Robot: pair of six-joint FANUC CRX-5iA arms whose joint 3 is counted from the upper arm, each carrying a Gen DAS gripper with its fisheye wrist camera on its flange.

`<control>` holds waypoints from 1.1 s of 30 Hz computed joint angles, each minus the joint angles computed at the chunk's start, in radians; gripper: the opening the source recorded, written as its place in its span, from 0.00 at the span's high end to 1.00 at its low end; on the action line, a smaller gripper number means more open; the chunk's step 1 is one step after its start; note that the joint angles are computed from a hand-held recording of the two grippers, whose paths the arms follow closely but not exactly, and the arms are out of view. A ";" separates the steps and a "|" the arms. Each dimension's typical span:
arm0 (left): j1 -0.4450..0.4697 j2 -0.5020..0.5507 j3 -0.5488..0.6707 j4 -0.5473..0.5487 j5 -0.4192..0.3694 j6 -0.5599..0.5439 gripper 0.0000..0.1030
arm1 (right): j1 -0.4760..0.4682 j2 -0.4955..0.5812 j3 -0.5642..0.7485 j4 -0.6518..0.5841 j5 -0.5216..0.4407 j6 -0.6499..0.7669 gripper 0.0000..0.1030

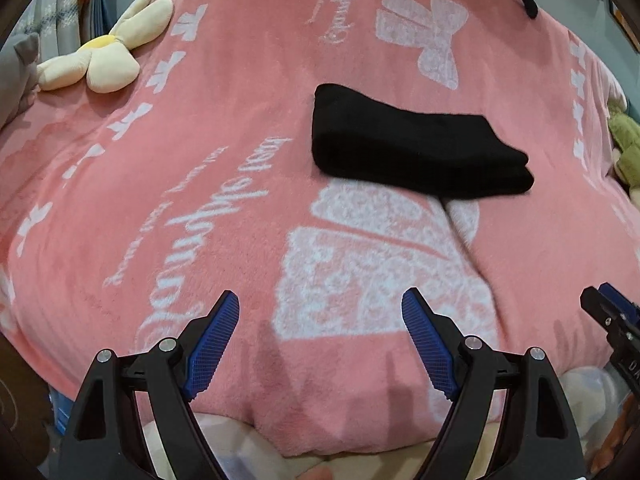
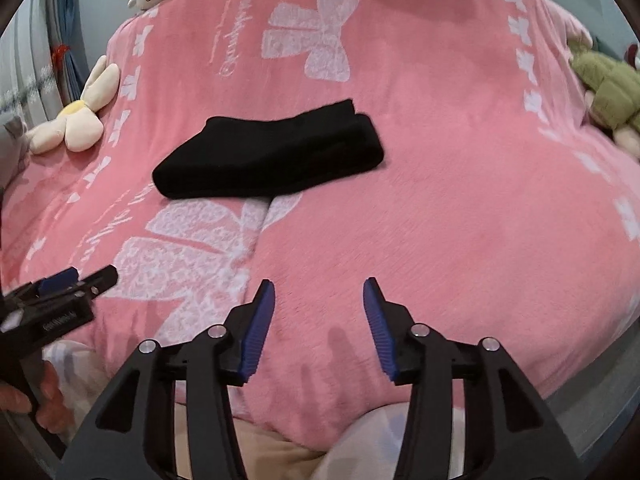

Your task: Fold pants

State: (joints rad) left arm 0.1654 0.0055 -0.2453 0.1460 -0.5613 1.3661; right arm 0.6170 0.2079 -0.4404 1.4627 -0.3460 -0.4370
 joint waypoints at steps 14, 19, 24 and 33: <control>-0.031 0.021 -0.005 -0.015 0.036 0.042 0.22 | 0.050 0.042 0.042 -0.145 -0.048 0.107 0.55; -0.049 0.024 0.007 -0.064 0.036 0.066 0.22 | 0.052 0.046 0.048 -0.155 -0.051 0.126 0.55; -0.049 0.024 0.003 -0.054 0.039 0.060 0.24 | 0.054 0.046 0.049 -0.163 -0.056 0.134 0.55; -0.046 0.019 -0.005 -0.042 0.045 0.043 0.24 | 0.052 0.047 0.051 -0.169 -0.054 0.146 0.55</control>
